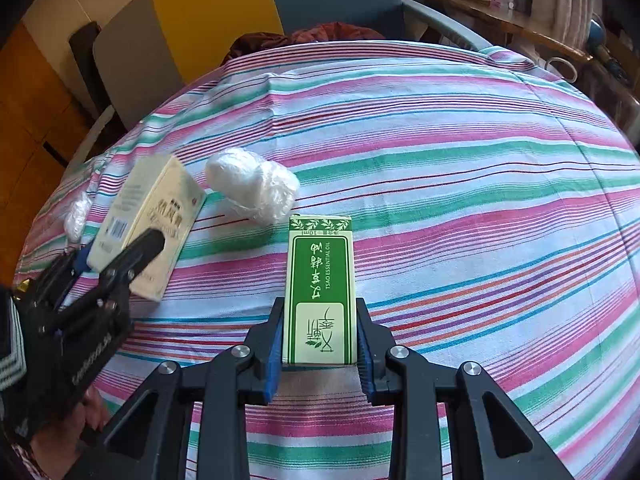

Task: Organize objects
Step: 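Carry the white box over the gold tray with the left tool and lower it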

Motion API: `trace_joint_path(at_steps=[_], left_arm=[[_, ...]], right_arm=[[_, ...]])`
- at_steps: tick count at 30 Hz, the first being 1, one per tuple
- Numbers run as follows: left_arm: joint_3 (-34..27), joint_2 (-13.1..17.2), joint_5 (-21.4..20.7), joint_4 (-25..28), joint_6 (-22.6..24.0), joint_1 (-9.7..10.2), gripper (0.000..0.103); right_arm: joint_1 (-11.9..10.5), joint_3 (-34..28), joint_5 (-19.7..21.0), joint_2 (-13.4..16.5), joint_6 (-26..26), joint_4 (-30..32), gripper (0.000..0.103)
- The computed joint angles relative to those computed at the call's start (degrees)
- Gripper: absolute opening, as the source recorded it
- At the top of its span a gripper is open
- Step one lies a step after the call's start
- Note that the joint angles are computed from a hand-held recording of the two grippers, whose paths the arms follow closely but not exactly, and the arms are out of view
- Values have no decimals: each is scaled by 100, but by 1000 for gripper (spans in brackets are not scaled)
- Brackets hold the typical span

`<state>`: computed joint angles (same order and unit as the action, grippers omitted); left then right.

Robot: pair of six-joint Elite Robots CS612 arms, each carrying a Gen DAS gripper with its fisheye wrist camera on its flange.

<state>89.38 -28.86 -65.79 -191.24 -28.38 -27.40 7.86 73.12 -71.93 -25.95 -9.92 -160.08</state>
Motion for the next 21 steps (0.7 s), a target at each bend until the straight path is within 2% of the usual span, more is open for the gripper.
trace_joint_path(at_steps=[3,8,15,21], left_arm=[[191,-53,16,-193,-36,-37,50],[465,-131,94,-411,58,-135,50],[901,-275,221,-672,-168,-240,50],[1348,-443,177,-930,-317,-347,50]], right_arm=[[-15,6,170,-2,-29,1,31],[8,84,215,-31,-196,-164,31],[40,172,411,-68,-418,-243,31],[90,237,333,-78,-462,-393,31]])
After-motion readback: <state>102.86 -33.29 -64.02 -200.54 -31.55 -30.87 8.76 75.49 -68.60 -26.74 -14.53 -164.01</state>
